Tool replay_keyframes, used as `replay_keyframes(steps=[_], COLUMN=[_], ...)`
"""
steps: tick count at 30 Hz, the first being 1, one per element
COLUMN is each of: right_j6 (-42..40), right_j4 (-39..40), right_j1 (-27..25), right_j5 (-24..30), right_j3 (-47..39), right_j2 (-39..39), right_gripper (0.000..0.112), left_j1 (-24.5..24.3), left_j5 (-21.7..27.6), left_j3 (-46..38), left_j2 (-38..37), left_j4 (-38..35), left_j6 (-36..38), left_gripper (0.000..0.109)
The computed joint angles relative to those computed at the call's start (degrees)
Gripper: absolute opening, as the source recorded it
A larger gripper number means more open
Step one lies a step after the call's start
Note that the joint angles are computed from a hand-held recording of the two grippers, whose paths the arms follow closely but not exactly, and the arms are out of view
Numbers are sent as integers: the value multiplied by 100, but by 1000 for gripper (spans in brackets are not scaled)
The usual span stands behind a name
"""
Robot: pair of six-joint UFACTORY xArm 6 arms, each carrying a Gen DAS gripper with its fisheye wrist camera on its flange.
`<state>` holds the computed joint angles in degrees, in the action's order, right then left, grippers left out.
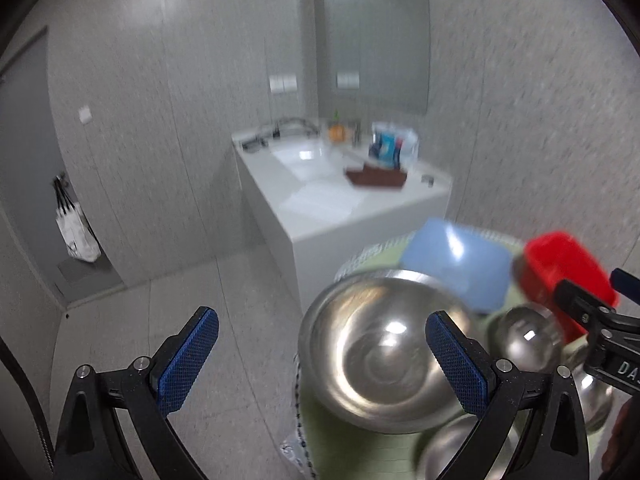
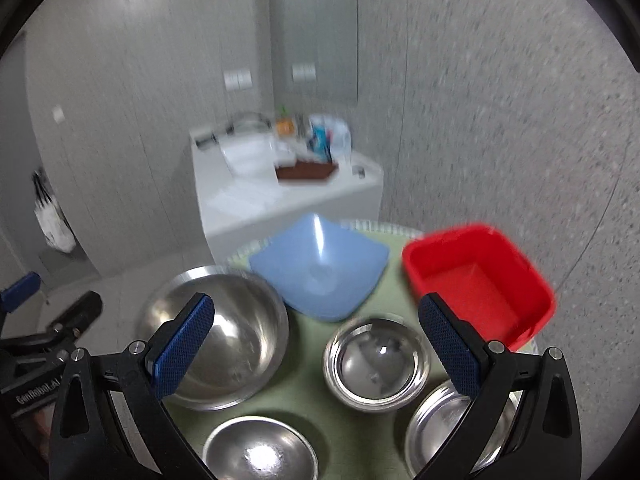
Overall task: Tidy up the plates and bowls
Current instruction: 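Grasp the large steel bowl rim with the right gripper, then lower the large steel bowl into the red basket and open the right gripper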
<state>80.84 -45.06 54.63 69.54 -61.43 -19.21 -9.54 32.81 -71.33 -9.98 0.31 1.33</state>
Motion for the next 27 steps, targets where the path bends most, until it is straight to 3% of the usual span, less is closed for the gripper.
replay_keyframes(steps=[6,11,13,16,19,21,27], right_j6=[-373,-648,-729,-837,-947,-1196,-1346], right_j4=[943,1472,1682,1916,2195,2544,2702], right_j1=[-556,-836,-929,-1011,-1118,-1213,-1278], right_j5=[-655,-917,-1043,-1214,-1502,-1872,-2369], right_j3=[-10,-53,-41,9,118,260,577], right_j2=[777,1243,1366,1465,1490,1490,1102], right_gripper=[102,88,80,69,51,27,22], left_j1=[245,320,403,564,690,702,787], left_j5=[838,1465,1786,2093,2513,2472,2296], left_j3=[-1462,-2657,-3292,-3787,-4432,-4626,-4628], left_j2=[1766,2892,3394,3791,4238,4388,4280], left_j4=[-796,-1210,-1307,-1560,-2022,-2003,-2308], left_j6=[889,1486,1628,1914,2256,2329,2424], left_gripper=[96,68,50,33,19,19,19])
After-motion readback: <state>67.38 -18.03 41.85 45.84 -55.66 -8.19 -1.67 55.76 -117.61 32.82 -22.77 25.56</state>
